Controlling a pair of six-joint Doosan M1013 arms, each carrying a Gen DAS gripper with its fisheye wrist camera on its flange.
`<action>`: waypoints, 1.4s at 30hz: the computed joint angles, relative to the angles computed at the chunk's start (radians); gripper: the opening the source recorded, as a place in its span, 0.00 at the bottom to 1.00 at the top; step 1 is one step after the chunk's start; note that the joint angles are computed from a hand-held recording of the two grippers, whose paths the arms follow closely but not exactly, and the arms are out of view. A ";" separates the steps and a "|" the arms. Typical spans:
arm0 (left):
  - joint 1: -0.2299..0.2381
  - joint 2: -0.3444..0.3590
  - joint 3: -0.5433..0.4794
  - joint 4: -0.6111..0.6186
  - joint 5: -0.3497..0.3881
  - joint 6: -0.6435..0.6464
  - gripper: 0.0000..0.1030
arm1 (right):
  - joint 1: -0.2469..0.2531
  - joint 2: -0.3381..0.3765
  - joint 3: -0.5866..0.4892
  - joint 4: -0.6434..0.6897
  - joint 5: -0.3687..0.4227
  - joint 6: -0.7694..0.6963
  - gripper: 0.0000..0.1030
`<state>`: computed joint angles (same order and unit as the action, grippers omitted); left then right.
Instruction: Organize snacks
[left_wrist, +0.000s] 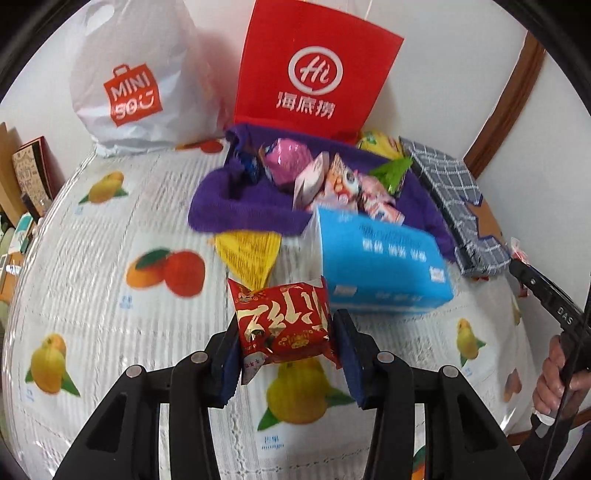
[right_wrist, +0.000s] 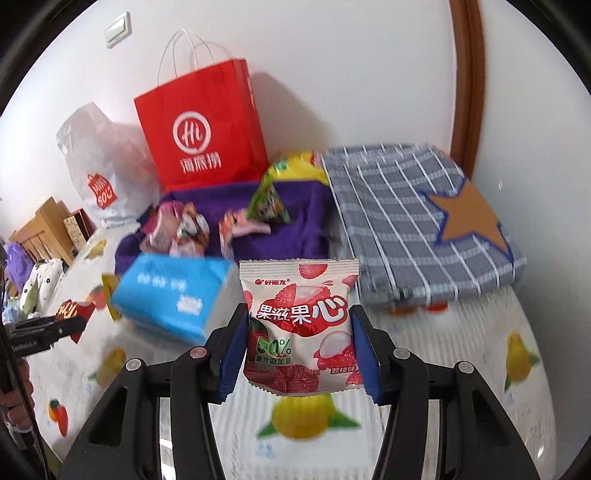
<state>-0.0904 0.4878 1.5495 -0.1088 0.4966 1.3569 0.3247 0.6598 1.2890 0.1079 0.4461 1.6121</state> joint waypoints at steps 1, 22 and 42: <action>0.003 0.002 -0.010 -0.004 0.001 0.006 0.43 | 0.002 0.008 -0.021 -0.017 0.007 0.011 0.52; 0.029 0.133 -0.292 0.119 0.099 -0.025 0.43 | 0.039 0.217 -0.433 -0.147 0.183 0.110 0.52; 0.071 0.258 -0.450 -0.029 0.196 0.076 0.43 | 0.030 0.333 -0.561 -0.065 0.272 0.052 0.52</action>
<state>-0.0195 0.7459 1.0995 -0.1383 0.6926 1.4334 0.3549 0.9926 0.7281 0.0425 0.7183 1.6638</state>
